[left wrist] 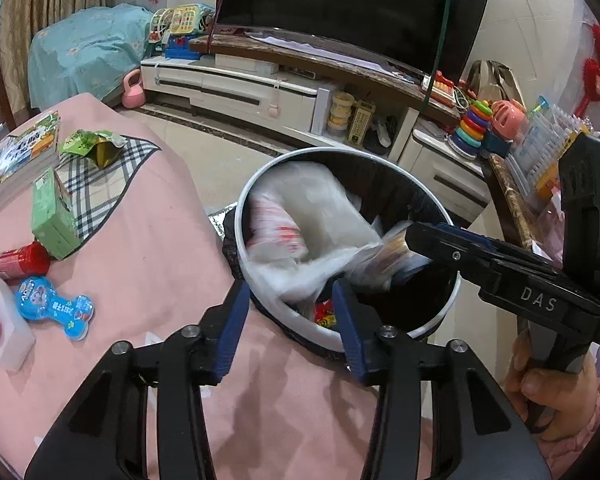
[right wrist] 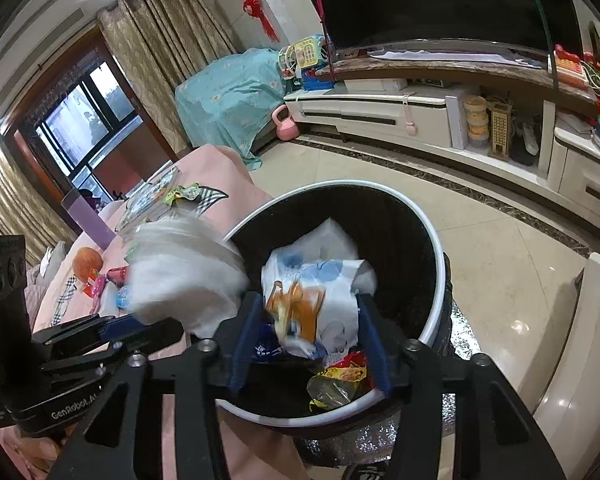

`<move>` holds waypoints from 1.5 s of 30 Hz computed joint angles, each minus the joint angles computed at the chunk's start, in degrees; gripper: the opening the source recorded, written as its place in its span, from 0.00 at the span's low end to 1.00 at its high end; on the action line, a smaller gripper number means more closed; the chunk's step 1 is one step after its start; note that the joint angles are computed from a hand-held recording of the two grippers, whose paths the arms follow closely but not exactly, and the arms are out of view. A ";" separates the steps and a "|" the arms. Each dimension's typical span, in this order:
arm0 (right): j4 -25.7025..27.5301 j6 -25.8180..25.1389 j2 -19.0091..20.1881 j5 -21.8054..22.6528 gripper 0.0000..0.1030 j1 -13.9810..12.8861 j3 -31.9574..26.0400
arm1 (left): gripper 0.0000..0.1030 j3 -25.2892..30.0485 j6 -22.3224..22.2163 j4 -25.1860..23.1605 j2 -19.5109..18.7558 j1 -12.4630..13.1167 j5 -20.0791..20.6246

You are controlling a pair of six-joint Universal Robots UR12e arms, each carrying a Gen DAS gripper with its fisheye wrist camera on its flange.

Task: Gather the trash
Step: 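Lower the wrapper into the bin and open the right tool while the left tool drops the tissue in, then move both open tools back over the candy toys on the table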

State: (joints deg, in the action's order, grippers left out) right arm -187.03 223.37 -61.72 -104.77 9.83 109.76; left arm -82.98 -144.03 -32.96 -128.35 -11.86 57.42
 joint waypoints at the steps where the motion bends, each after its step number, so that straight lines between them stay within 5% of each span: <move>1: -0.17 0.06 -0.06 -0.12 0.57 -0.02 0.08 | 0.43 -0.14 0.01 0.18 0.10 0.05 -0.09; 7: -0.92 0.58 -0.34 -1.41 0.61 0.44 0.33 | 0.52 -1.68 -0.95 2.22 0.72 0.98 -0.45; 20: -3.45 1.05 1.51 -2.82 0.90 3.47 -2.04 | 0.60 -5.56 -6.07 5.03 1.70 5.13 1.15; 45: 1.59 -3.37 8.70 2.81 0.90 7.51 -12.92 | 0.63 -5.55 -14.20 6.30 0.41 12.14 2.99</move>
State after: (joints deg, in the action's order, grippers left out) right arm -185.44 219.99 -53.01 -101.96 17.33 96.84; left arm -88.53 -158.23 -26.66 -127.94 0.28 60.41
